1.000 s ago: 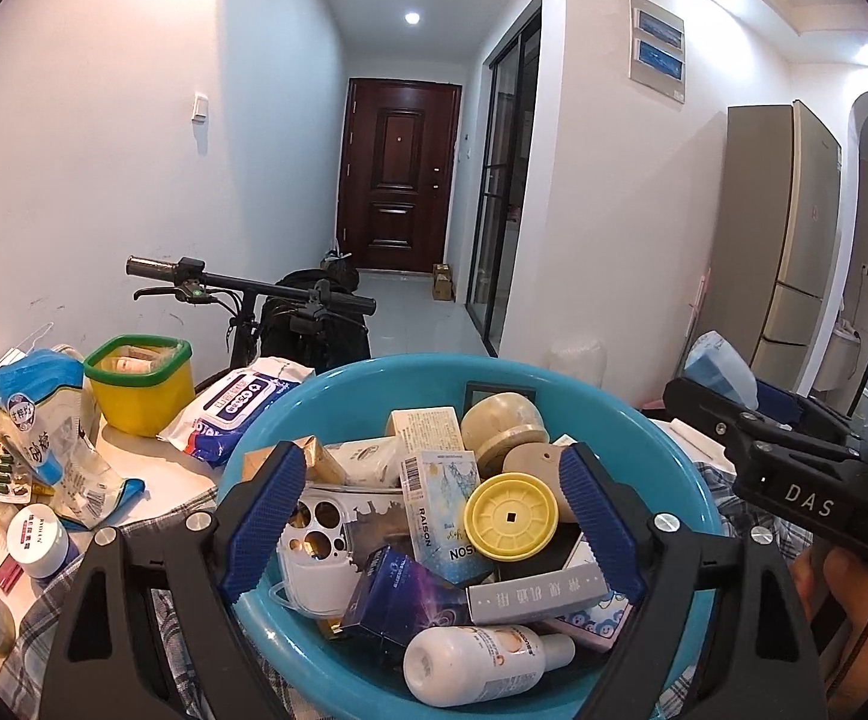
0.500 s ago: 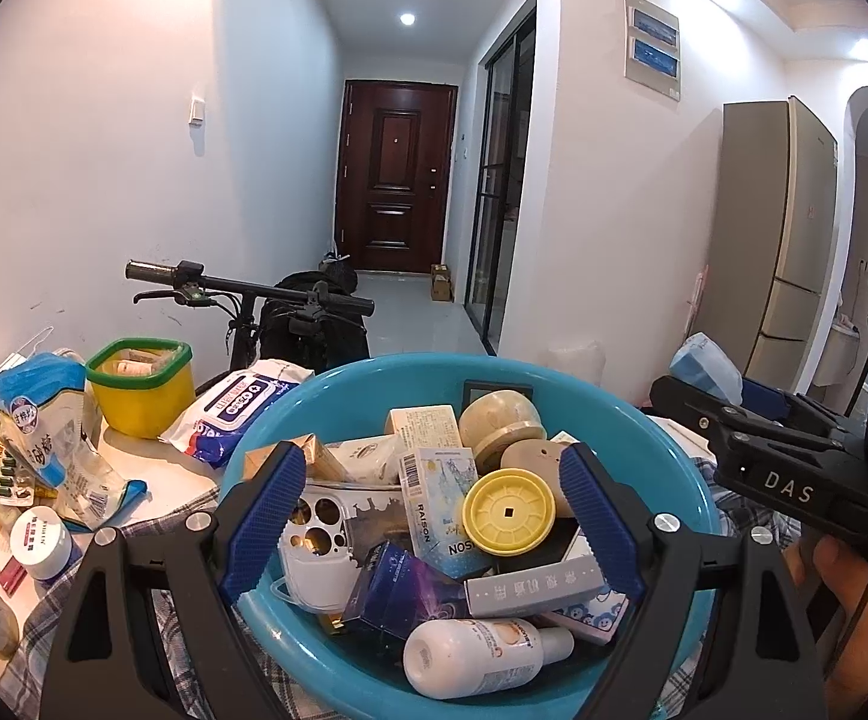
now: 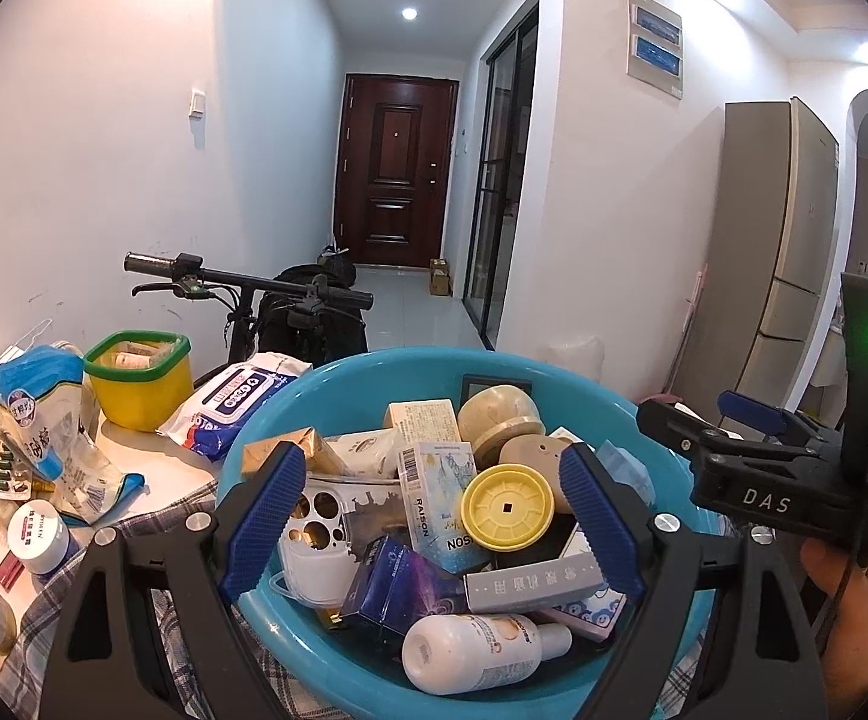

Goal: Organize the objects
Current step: 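Open the right tool to drop the blue Babycare wipes into the basin, then lower both tools toward the items lying on the plaid sheet beside the basin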

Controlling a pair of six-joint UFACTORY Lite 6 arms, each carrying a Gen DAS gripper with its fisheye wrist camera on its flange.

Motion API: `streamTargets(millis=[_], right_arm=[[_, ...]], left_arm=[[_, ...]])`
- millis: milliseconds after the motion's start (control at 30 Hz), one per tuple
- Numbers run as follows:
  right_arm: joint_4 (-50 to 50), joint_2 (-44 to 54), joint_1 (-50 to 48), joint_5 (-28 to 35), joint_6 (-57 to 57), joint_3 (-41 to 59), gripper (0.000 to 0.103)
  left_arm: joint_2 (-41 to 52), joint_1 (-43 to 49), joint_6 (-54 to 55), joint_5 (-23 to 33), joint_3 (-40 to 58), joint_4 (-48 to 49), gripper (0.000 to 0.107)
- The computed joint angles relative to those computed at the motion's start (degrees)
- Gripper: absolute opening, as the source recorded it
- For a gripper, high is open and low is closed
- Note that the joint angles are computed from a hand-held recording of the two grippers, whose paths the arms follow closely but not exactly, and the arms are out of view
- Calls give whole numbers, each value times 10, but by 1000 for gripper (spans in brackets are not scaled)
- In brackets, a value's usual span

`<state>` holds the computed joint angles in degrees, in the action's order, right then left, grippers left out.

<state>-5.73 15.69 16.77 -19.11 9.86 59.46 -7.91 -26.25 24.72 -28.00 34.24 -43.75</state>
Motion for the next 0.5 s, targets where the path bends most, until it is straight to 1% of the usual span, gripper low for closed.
streamTargets(millis=[200, 333, 433, 500], right_arm=[[22, -5, 12, 9, -26, 0, 103], [22, -27, 19, 6, -33, -14, 103], [57, -48, 32, 0, -71, -29, 103], [31, -62, 34, 0, -44, -35, 103]], left_arm=[[-12, -10, 56, -1, -1, -62, 88], [-30, 6, 30, 19, -7, -38, 88], [-39, 22, 1, 34, -13, -13, 88], [-43, 32, -13, 42, -13, 2, 88]])
